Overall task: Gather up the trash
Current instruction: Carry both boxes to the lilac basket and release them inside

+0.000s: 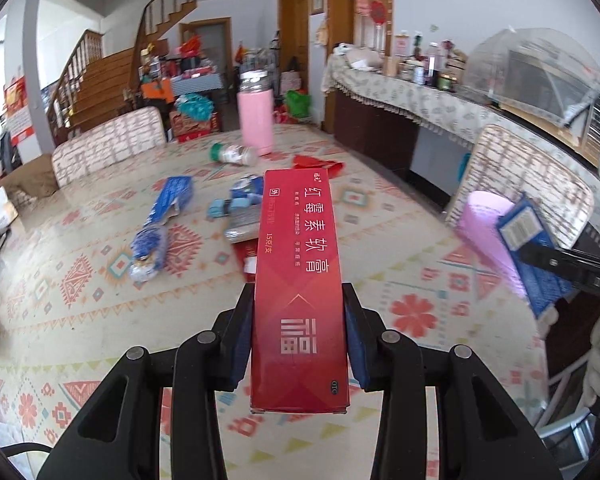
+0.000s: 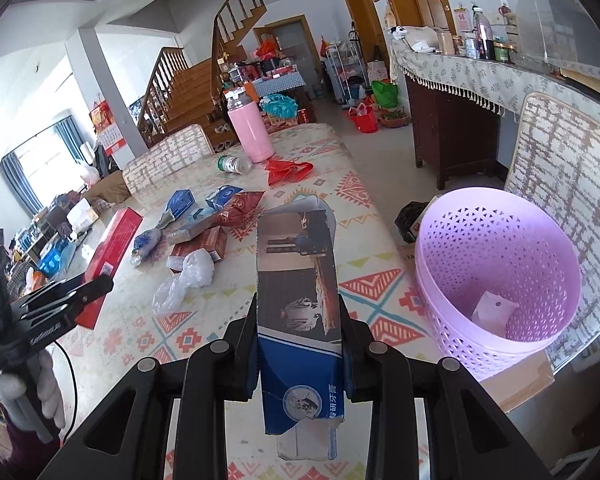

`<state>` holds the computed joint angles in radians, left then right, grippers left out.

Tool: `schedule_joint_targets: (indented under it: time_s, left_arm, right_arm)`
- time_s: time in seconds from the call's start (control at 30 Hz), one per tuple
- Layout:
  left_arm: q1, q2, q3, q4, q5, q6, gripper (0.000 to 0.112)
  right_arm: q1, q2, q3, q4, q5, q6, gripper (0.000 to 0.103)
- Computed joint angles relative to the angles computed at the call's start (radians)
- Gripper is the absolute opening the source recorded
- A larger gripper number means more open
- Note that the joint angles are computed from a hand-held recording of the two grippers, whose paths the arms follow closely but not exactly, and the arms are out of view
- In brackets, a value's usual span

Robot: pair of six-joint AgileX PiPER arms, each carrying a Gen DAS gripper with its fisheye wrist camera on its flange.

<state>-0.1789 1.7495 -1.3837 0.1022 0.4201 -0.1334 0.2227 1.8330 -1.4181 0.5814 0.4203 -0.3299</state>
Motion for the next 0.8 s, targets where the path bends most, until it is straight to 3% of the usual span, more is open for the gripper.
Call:
schedule_joint_targets:
  time_s: [0.2,0.47,0.8]
  left_arm:
    - [-0.068,-0.018,0.0,0.037,0.012,-0.032,0.039]
    - [-0.133,0.042,-0.099,0.01,0.084,-0.021,0.039]
    - [-0.222,0.266,-0.453,-0.061,0.24,0.05,0.039]
  right_arm:
    - [-0.051,-0.048,0.082,0.153,-0.018,-0.149,0.033]
    - [-0.136,-0.091,0.153,0.33,-0.009,-0.323,0.033]
    - [-0.292,-0.078,0.136,0.415,0.018,-0.414,0.033]
